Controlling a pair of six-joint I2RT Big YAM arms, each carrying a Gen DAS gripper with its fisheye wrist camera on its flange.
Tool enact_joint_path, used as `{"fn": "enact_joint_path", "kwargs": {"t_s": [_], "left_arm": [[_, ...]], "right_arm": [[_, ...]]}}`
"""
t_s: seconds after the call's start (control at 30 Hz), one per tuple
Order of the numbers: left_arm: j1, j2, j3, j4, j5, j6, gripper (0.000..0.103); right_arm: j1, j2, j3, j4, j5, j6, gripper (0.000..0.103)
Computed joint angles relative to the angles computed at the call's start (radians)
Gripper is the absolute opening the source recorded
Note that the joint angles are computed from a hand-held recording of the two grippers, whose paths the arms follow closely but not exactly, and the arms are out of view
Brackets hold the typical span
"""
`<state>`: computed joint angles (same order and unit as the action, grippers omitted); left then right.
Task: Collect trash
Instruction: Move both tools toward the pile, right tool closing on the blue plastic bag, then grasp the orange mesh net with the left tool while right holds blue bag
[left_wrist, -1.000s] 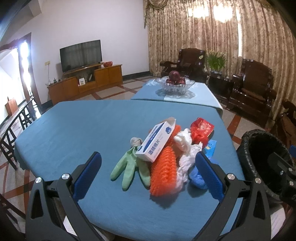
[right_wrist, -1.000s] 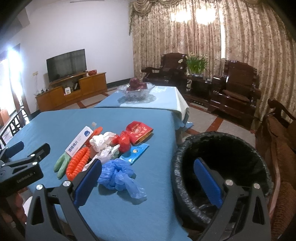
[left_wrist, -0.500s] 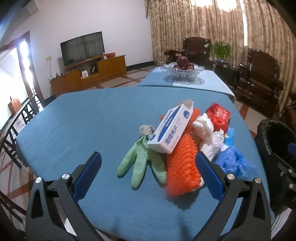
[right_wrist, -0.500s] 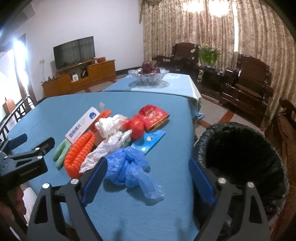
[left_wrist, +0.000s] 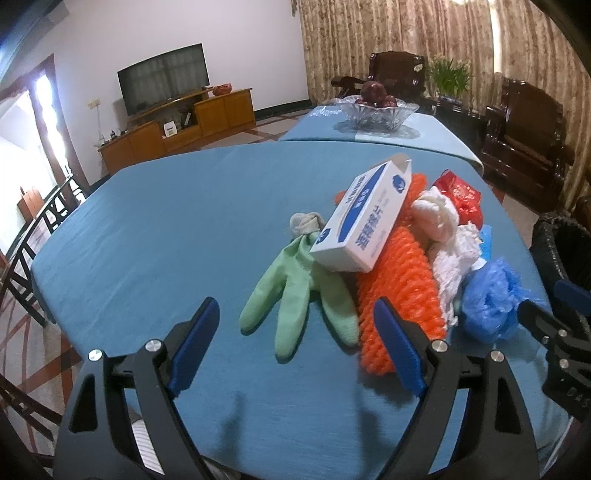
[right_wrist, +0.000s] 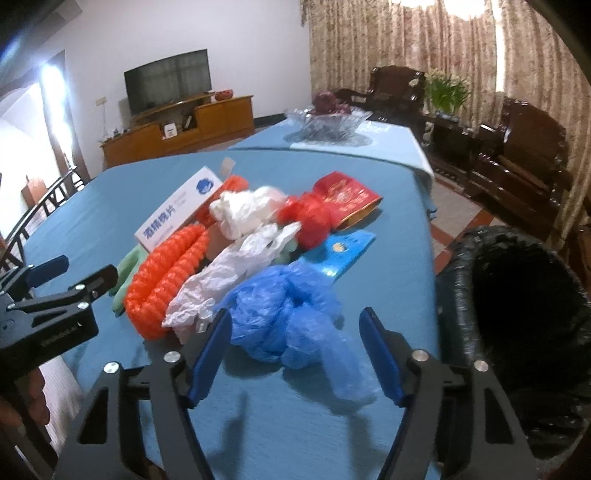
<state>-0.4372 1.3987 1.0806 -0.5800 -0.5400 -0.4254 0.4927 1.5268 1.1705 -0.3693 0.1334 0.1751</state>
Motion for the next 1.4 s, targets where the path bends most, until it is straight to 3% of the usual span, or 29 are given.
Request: {"fn": "enact_joint_path", "kwargs": {"t_s": [0.1,0.23,0.37,0.47,1.0,1.2,1.4], "left_arm": [[0.008,0.000,-0.003,0.000,0.004,0.000,0.083],[0.008,-0.003,0.000,-0.003,0.005,0.007,0.083],[0.005,-0.010,-0.001,0.003,0.014,0.011,0.083],[-0.002,-0.013,0.002,0.007,0.017,0.012,0.083],[-0.040,0.022,0.046,0.010,0.038,0.009,0.083],[-0.053,0.044,0.059,0.002,0.039,0.006,0.075],[-0.070,0.074,0.078,-0.004,0.054,0.002,0.075]], "right_arm": [[0.001,0.037,0.020,-0.008,-0.018,-0.012,0.067],[-0.005,0.075,0.043,-0.014,-0.069,-0.016,0.056],[-0.022,0.079,0.039,-0.003,-0.148,-0.004,0.021],[-0.031,0.063,0.026,0.000,-0.165,-0.010,0.008],[-0.082,-0.030,-0.022,0.008,-0.139,-0.015,0.004],[-0.102,-0.030,-0.026,0.004,-0.143,-0.009,0.004],[-0.111,-0.031,-0.038,0.015,-0.150,0.002,0.004]]}}
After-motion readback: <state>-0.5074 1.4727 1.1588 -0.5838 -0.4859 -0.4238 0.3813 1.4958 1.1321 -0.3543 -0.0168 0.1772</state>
